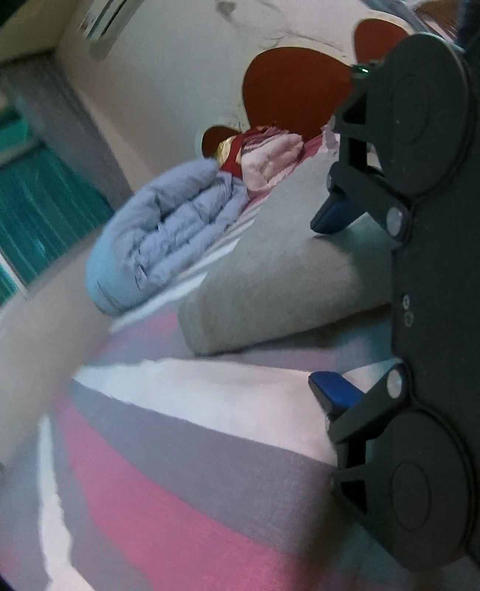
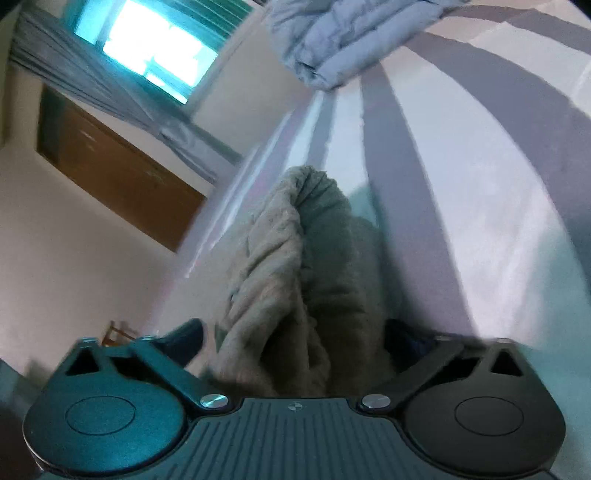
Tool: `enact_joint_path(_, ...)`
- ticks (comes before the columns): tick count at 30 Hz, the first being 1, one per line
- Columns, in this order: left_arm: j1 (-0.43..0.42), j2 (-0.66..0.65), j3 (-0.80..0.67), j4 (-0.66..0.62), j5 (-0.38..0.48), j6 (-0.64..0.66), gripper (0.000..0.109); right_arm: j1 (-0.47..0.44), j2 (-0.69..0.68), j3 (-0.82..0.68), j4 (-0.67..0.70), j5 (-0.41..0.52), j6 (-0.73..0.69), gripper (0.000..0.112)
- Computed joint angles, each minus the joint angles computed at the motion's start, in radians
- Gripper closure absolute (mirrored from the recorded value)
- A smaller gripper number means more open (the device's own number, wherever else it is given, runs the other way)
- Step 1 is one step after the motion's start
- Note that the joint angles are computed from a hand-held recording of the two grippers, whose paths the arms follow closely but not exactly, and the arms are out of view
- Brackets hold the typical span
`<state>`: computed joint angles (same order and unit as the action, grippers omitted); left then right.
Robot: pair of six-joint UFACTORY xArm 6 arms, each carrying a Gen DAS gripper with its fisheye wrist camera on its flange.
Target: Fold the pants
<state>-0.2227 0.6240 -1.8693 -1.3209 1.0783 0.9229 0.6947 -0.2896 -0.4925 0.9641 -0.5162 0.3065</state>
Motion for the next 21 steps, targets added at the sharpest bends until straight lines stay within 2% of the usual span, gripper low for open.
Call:
enact_joint_path(2, 0.016, -0.048, 0.073, -0.031, -0.002, 0.029, 0.033, 0.031, 0.008, 0.001, 0.019, -0.024, -0.056, 0.009)
enact_joint_path(4, 0.035, -0.134, 0.193, -0.054, -0.031, 0.088, 0.033, 0.027, -0.057, 0.078, -0.082, -0.044, 0.055, 0.009)
enact_joint_path(6, 0.058, -0.237, 0.326, -0.05, -0.053, 0.16, 0.033, 0.078, -0.098, 0.15, -0.089, -0.142, 0.142, 0.009)
enact_joint_path(8, 0.095, -0.309, 0.401, -0.024, -0.072, 0.197, 0.027, 0.211, -0.176, 0.208, 0.072, -0.224, 0.061, 0.009)
enact_joint_path(9, 0.109, -0.361, 0.464, -0.027, -0.09, 0.228, 0.02, 0.275, -0.222, 0.203, 0.177, -0.238, -0.042, 0.009)
enact_joint_path(10, 0.121, -0.414, 0.528, -0.031, -0.114, 0.255, 0.015, 0.375, -0.246, 0.207, 0.282, -0.294, -0.127, 0.009)
enact_joint_path(12, 0.129, -0.535, 0.656, -0.002, -0.178, 0.28, 0.011, 0.546, -0.242, 0.155, 0.491, -0.396, -0.305, 0.009)
enact_joint_path(13, 0.128, -0.582, 0.704, 0.017, -0.215, 0.281, 0.011, 0.647, -0.205, 0.112, 0.596, -0.473, -0.372, 0.009)
enact_joint_path(14, 0.127, -0.642, 0.764, 0.035, -0.255, 0.277, 0.011, 0.706, -0.181, 0.06, 0.7, -0.511, -0.45, 0.009)
enact_joint_path(16, 0.117, -0.742, 0.857, 0.092, -0.328, 0.257, 0.011, 0.844, -0.056, -0.085, 0.883, -0.662, -0.553, 0.009)
enact_joint_path(19, 0.122, -0.915, 0.996, 0.118, -0.386, 0.254, 0.011, 0.925, 0.186, -0.365, 1.107, -0.891, -0.689, 0.009)
enact_joint_path(21, 0.158, -1.039, 1.083, 0.095, -0.34, 0.273, 0.011, 0.954, 0.301, -0.528, 1.177, -0.987, -0.769, 0.009)
